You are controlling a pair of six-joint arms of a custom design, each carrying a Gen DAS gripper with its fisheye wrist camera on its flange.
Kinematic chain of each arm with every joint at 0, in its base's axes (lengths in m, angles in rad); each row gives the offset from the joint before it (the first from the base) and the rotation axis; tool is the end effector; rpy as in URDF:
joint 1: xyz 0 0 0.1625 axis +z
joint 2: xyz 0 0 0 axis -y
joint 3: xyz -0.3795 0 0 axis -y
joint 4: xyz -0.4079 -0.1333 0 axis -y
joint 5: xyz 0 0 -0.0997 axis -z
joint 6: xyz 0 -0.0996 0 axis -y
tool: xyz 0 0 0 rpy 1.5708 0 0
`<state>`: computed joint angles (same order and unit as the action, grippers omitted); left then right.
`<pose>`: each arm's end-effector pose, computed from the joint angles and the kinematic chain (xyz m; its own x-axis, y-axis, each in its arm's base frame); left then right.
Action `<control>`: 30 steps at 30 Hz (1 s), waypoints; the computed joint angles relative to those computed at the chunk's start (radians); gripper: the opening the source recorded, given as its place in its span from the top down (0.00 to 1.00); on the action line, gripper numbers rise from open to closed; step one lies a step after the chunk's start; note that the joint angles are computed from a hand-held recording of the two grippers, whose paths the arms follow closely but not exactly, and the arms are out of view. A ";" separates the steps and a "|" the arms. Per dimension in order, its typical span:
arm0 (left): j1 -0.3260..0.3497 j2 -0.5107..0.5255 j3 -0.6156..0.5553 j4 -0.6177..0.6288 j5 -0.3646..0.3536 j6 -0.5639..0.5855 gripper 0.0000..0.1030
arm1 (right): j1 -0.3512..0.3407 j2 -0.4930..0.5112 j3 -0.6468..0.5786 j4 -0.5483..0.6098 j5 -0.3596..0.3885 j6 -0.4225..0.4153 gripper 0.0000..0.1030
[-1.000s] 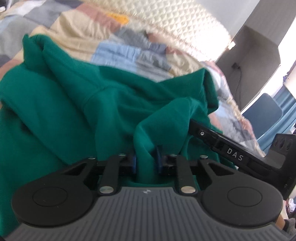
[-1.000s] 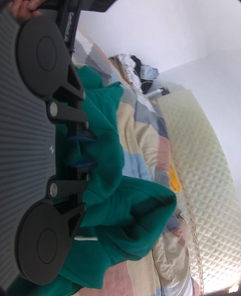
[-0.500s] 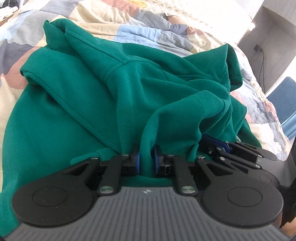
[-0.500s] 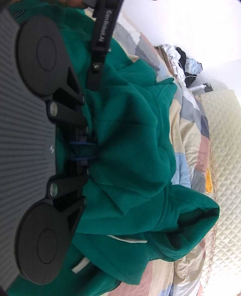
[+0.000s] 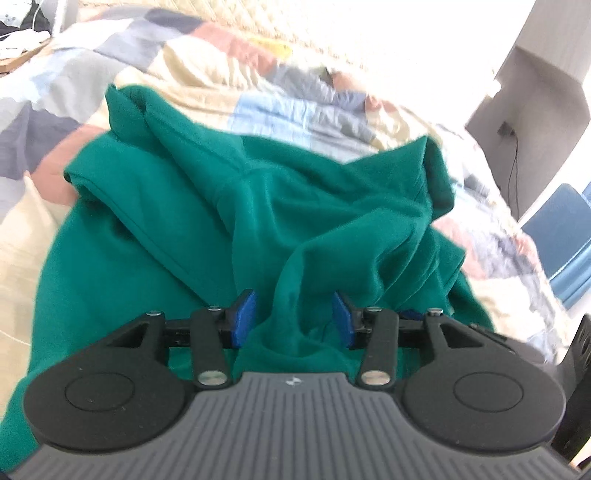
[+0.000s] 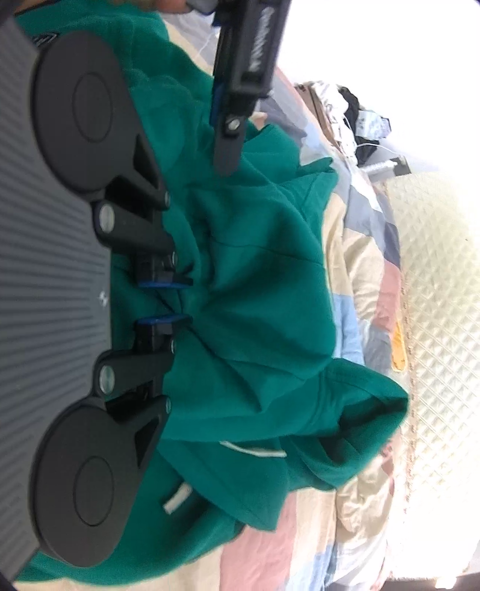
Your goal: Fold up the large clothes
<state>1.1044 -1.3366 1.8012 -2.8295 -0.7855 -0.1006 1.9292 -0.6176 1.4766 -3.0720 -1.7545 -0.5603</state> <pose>-0.0756 -0.6033 0.3706 -0.8857 -0.1946 -0.4214 0.2274 0.6096 -0.7594 0.3584 -0.6286 0.0547 -0.6632 -0.6039 0.4422 -0.7476 0.5064 -0.4296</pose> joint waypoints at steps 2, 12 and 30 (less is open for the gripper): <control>-0.022 -0.003 -0.003 -0.007 0.034 0.008 0.48 | 0.004 -0.014 0.013 -0.022 0.007 0.015 0.81; -0.076 0.108 -0.198 0.097 0.165 0.039 0.47 | -0.002 -0.071 0.038 -0.100 0.053 0.189 0.81; 0.190 0.189 -0.285 -0.119 -0.109 0.020 0.41 | -0.035 0.045 -0.118 -0.091 0.079 0.265 0.34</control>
<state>1.2942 -1.1473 1.5161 -2.9481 -0.8949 -0.0802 1.8944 -0.5725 1.3588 -3.1630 -1.6757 -0.2951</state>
